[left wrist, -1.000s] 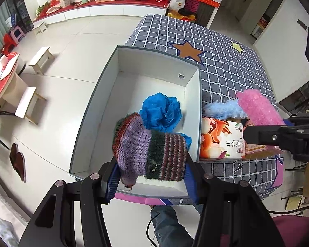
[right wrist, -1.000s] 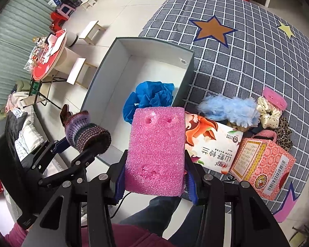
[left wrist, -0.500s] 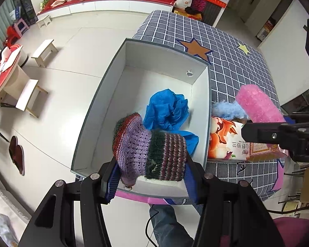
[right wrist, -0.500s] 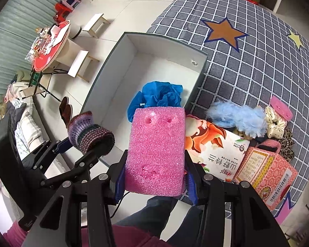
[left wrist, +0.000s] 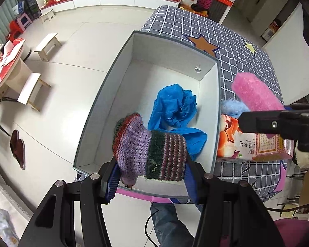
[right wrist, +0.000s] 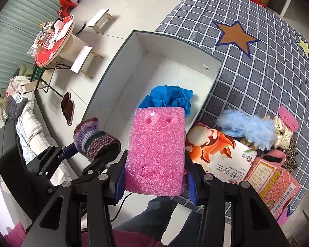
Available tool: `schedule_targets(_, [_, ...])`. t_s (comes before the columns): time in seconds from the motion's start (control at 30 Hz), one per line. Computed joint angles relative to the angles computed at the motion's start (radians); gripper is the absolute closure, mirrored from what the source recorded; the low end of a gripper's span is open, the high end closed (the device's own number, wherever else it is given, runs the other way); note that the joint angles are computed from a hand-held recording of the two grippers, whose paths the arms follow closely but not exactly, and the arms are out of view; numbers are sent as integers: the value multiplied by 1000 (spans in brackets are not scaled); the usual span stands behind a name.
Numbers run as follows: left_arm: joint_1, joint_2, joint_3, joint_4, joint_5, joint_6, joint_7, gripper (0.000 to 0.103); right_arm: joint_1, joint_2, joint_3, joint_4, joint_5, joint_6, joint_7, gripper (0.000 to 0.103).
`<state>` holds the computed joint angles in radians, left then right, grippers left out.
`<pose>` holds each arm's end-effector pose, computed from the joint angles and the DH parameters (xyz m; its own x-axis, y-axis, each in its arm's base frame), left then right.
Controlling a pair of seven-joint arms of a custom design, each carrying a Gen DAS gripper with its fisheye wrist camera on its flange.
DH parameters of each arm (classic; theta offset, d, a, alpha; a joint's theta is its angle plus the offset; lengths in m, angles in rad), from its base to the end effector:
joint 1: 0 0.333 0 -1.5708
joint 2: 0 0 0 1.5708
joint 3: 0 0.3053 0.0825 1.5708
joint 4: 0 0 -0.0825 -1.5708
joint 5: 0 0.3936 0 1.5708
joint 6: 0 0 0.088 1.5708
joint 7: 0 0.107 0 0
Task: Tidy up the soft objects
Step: 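Carry the purple sock and pink sponge over the white box with both tools, then open both tools to drop the sock and sponge into the box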
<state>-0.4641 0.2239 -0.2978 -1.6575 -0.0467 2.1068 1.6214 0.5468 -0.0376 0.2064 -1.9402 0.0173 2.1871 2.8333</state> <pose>0.4837 -0.4438 0.4921 -0.7072 -0.7002 0.0978 -0.7000 0.6742 -0.2355 0.4252 0.4013 0.5125 -0.4663 -0.8427 -0.2693 -0.8618 0.5014 -0.0767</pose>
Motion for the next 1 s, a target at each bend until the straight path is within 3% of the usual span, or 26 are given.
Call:
schedule_targets(0.57, [-2, 35, 11, 35, 42, -13, -15, 45, -13, 83, -11, 98, -10, -23, -72, 54])
schedule_targets(0.73, [-7, 41, 11, 45, 51, -3, -11, 40, -19, 103, -14, 121, 16, -37, -106, 52])
schedule_targets(0.77, [-9, 42, 12, 46, 57, -2, -9, 37, -21, 106, -14, 124, 25, -39, -112, 44])
schedule_targets(0.83, [-14, 41, 13, 47, 73, 0, -7, 27, -22, 103, -16, 122, 27, -36, -105, 15])
schedule_targets(0.87, [-16, 40, 13, 45, 77, 2, -9, 21, -22, 99, -16, 119, 22, -32, -99, 14])
schedule_targets(1.0, [-11, 25, 11, 23, 62, 39, -14, 16, -27, 84, -18, 103, 46, -27, -98, 14])
